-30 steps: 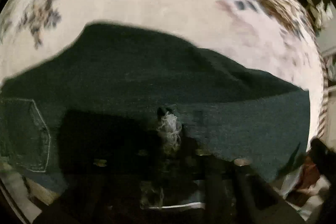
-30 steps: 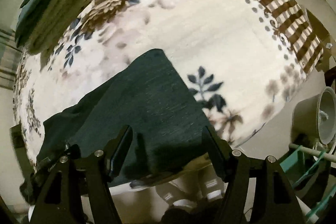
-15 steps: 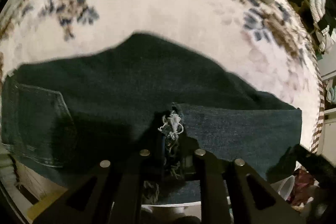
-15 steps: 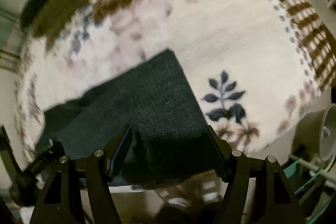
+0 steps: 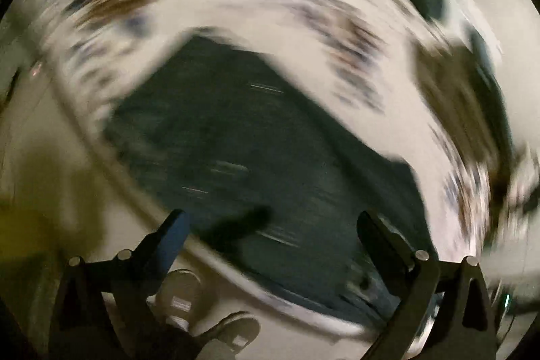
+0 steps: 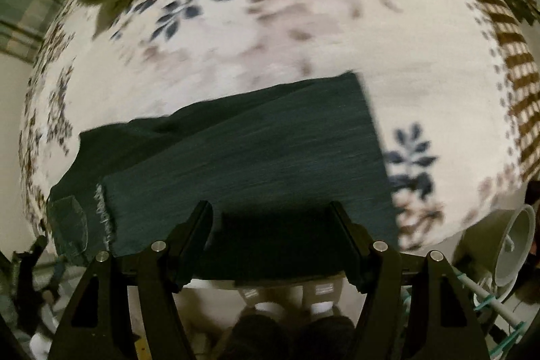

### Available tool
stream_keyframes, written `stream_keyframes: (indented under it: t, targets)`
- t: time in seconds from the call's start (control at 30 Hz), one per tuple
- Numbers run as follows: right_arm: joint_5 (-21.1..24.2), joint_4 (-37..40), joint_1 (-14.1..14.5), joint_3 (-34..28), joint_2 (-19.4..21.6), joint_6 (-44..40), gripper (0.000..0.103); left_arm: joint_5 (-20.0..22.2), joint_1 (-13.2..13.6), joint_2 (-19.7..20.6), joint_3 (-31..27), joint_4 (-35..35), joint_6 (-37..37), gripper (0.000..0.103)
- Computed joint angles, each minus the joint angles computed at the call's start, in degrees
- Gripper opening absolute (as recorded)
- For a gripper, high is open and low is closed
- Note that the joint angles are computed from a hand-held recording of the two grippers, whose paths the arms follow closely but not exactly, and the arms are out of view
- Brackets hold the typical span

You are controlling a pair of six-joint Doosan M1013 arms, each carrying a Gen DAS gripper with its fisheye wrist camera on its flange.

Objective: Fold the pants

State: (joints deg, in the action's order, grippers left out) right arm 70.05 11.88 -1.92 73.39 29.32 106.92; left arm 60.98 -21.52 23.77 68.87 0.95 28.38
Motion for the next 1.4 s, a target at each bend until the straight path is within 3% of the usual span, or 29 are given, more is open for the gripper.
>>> stream_keyframes:
  t: [0.1,0.23,0.33,0.37,0.4,0.5,0.67,0.83,0.9,1.0,1.2,1.3,1.37,1.4]
  targets:
    - [0.5,-0.2,1.7,-1.1,0.9,-0.6,0.071,-7.8,2.9,-2.3,7.5,-0.4,-9.4,0.101]
    - [0.2,0.2,3.6,-2.2,2.3,-0.4,0.071,-13.8,4.1,-1.7,9.8,0.0,-11.1,0.099]
    - [-0.4,0.6,4.5,-2.5,2.9,0.3,0.071,-14.6,3.7,-0.7,8.8,5.1,-11.4,0.083]
    - [-0.7,0.7,4.7,-2.5,3.0,0.4,0.071,-15.2,3.5,-0.9,9.0,6.8,-12.5,0.066]
    - [-0.6,0.6,5.0,-2.8,3.3,0.5,0.071,-16.3,3.3,-1.0,9.3,8.1,-13.8,0.04]
    - [-0.7,0.3,5.6,-3.5,3.9,0.5,0.071,-15.9,2.6,-0.9,8.5,11.7,-16.3,0.026]
    - [-1.6,1.6,5.7,-3.8,4.1,-0.3,0.071,-12.2,-0.4,-1.6,4.2,21.5,-14.7,0.023]
    - [-2.6,3.8,4.6,-1.9,2.8,-1.0,0.071,-11.7,-4.3,-1.1,-3.0,26.0,-5.9,0.022]
    - [-3.3,5.0,3.8,-0.5,1.7,-1.0,0.072,-12.1,-6.2,0.1,-7.0,25.0,-0.1,0.022]
    - [-5.1,7.4,1.8,2.2,-0.5,-1.0,0.085,-12.8,-9.0,2.1,-12.0,22.1,8.7,0.022]
    - [-6.9,7.4,-3.2,7.0,-4.9,-0.5,0.085,-11.6,-14.4,8.6,-22.6,10.6,26.5,0.021]
    - [-7.6,5.2,-6.2,9.8,-7.2,0.4,0.085,-7.5,-16.6,13.7,-29.9,4.3,34.3,0.021]
    - [-7.6,3.7,-8.4,11.4,-8.3,1.3,0.085,-2.4,-17.8,17.7,-35.5,1.9,37.9,0.022]
    - [-7.6,3.1,-9.5,12.4,-8.9,2.0,0.085,2.1,-18.3,20.5,-39.9,1.2,39.1,0.025]
